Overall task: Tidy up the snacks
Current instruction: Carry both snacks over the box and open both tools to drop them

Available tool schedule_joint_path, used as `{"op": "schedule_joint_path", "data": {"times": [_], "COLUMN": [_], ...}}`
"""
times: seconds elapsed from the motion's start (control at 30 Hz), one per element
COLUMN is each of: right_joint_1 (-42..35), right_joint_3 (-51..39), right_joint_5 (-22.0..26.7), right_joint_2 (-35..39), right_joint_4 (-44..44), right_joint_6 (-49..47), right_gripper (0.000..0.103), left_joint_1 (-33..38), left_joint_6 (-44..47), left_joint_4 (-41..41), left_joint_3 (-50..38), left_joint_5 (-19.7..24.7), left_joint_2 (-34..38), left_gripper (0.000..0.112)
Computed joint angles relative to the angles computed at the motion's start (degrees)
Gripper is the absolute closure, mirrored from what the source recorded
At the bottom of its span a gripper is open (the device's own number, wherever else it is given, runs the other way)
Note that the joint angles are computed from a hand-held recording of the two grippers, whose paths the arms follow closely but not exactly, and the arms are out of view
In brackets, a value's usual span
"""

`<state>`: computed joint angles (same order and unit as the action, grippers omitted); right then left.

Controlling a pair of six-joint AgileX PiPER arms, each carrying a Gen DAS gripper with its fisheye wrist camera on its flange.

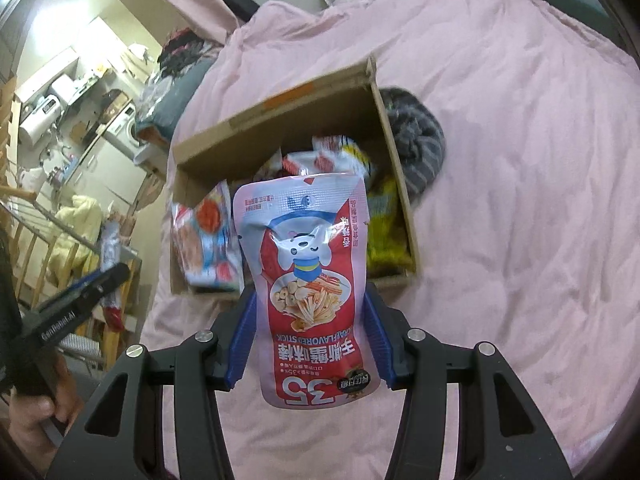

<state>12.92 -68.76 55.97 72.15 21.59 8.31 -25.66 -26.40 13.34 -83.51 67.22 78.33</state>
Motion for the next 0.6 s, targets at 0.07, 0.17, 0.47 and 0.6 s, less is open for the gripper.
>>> {"op": "schedule_joint_path", "data": {"times": [0.07, 0.17, 0.47, 0.6], "right_joint_1": [0.21, 0.49, 2.43, 1.3], "right_joint_3": [-1.0, -2.12, -7.22, -8.57], "right_joint_5": [-2.05, -4.68, -6.34, -6.94], "right_joint_2": [1.4, 3.6, 12.32, 14.73], "right_joint_4": [-0.19, -0.44, -4.91, -2.51], "right_joint_6": [0.18, 0.99, 3.38, 1.31], "right_gripper": [0.05, 0.05, 0.05, 0.05], "left_joint_1": [-0.13, -0.17, -0.48, 0.7], "left_joint_6": [0.49, 1.21, 1.62, 6.33], "left_joint_4": [-0.33, -1.31, -1.96, -7.18], "left_joint_3": [-0.91, -2.77, -4.82, -4.05], "left_joint_5": [-1.31, -3.37, -10.19, -12.88], "left_joint_2": [1.39, 4.05, 11.28, 13.31], "left_gripper": [0.084, 0.084, 0.084, 0.084]}}
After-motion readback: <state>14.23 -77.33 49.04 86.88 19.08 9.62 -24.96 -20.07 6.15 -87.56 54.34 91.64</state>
